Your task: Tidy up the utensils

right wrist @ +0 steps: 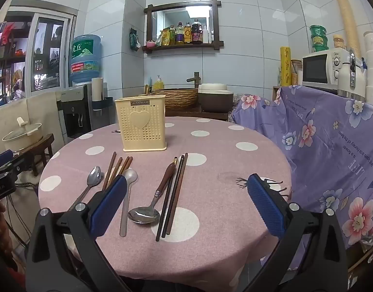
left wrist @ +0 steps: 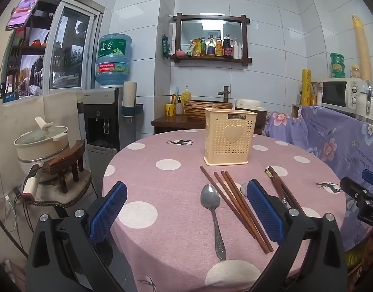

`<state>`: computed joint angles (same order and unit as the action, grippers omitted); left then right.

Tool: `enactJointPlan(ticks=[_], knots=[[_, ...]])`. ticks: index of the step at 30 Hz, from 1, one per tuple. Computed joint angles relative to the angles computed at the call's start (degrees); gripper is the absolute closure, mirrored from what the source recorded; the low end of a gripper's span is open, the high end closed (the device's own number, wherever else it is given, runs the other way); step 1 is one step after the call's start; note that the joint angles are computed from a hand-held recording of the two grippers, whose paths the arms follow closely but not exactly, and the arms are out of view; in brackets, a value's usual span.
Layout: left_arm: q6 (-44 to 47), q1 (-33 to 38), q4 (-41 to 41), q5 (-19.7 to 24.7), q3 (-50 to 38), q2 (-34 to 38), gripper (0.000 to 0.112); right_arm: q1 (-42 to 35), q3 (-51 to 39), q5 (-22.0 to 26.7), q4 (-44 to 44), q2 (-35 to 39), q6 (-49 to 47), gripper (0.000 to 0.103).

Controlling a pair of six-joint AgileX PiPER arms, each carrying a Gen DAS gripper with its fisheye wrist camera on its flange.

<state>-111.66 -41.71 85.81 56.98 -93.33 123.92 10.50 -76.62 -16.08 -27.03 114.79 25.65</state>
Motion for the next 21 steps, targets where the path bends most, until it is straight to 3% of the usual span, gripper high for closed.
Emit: enactJointPlan(ticks=[21], knots=[[0.9,-0.1,-0.7,0.4,0.3,0.0,0.014,0.4,-0.3,1.0,-0.3,-0.1,0.5,0.005]])
